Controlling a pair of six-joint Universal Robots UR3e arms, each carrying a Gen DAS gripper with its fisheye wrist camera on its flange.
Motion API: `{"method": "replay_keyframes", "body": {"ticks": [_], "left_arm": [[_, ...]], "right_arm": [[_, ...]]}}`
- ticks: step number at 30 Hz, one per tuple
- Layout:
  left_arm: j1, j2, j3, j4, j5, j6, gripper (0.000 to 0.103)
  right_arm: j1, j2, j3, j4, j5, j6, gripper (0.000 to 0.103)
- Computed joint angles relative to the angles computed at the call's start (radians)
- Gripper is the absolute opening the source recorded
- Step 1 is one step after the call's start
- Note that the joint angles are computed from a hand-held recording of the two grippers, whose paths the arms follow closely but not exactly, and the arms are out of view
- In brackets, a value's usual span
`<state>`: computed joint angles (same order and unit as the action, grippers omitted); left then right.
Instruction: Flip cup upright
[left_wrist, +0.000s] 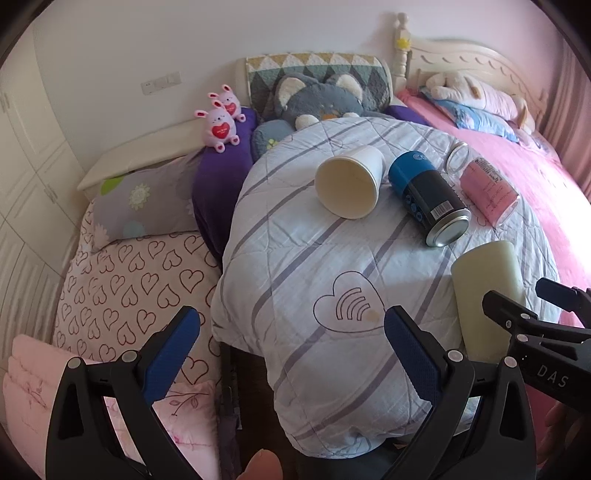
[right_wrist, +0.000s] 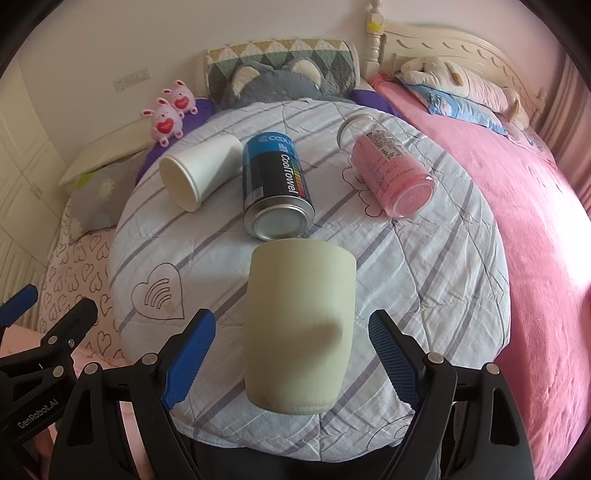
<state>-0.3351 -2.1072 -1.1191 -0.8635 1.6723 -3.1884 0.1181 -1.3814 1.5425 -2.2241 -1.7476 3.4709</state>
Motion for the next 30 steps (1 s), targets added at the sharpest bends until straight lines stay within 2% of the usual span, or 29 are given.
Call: {"method": "replay_keyframes", "body": {"ticks": [11,20,23,30], "left_arm": [[0.037,-0.011,-0.021,0.012,-0.021,0.011,0.101],[0.04,-0.039,0.005,-0.018,-0.035,0.018,0.101],[0.042,-0.048,0.018,-0.027,-0.042,0.015,0.101],[0.038,-0.059,0.033,-0.033,-0.054,0.018,0.101]], "right_arm": [[0.001,0.117,-0.092,0.05,-0.03,0.015,0.086],[-0.045,0.167,-0.152,0.106,0.041,0.003,0.086],[-0.068,0.168,-0.166,0.143,0.096,-0.002,0.086],[-0.074,0.144,-0.119,0.131,0.107,-0.009,0.086]]}}
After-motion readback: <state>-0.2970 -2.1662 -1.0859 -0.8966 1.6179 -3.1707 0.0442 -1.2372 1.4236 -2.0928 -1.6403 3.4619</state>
